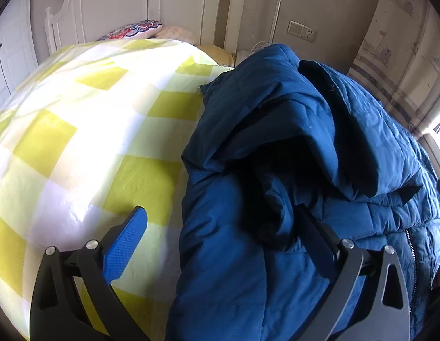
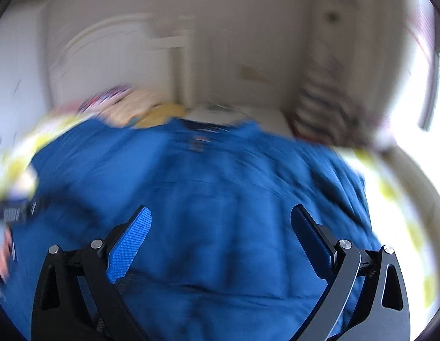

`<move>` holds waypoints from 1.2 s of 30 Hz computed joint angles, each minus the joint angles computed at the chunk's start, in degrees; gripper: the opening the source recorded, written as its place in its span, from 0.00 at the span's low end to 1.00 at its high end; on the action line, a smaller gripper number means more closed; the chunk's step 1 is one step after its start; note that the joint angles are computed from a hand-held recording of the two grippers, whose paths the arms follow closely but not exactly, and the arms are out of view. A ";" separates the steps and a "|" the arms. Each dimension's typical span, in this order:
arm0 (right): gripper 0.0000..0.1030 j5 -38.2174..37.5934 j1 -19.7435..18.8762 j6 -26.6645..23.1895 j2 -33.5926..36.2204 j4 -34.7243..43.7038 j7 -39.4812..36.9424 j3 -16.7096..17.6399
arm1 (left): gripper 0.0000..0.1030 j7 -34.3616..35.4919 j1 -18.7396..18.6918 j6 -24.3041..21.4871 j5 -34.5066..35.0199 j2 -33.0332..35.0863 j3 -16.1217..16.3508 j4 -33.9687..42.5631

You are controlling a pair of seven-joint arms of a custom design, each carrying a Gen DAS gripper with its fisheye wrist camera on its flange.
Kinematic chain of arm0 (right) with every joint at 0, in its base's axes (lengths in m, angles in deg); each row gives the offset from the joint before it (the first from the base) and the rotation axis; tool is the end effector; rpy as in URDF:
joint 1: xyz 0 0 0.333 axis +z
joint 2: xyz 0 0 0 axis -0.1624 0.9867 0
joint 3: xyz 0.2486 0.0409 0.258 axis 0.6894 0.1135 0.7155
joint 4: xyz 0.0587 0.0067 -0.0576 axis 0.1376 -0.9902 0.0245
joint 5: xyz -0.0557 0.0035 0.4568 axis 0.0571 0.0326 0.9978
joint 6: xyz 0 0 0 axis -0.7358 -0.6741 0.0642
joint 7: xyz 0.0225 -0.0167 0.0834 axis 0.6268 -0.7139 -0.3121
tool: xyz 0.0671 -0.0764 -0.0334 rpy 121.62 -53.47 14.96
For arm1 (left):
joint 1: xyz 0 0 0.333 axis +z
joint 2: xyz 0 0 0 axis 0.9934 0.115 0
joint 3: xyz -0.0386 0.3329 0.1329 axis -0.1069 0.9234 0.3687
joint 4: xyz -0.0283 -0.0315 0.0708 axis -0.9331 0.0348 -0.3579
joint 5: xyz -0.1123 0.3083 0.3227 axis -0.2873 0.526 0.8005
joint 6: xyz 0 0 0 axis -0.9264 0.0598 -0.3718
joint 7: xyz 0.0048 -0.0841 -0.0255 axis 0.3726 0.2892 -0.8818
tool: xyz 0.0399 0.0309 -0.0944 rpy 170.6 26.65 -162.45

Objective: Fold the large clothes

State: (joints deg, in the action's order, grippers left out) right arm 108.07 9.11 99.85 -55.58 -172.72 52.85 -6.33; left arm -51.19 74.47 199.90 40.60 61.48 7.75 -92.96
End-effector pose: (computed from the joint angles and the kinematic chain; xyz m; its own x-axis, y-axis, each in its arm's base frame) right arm 0.5685 0.0384 0.5182 0.3839 -0.9181 0.0984 -0.4996 -0.2962 -0.8141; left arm 0.5353 -0.2576 0.4745 0.2557 -0.9605 0.1093 -0.7335 -0.2664 -0.6253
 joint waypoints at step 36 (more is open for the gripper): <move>0.56 16.65 -19.03 -36.32 6.78 9.08 23.88 0.63 | 0.98 0.30 1.00 2.33 -0.92 -0.61 0.02 -1.22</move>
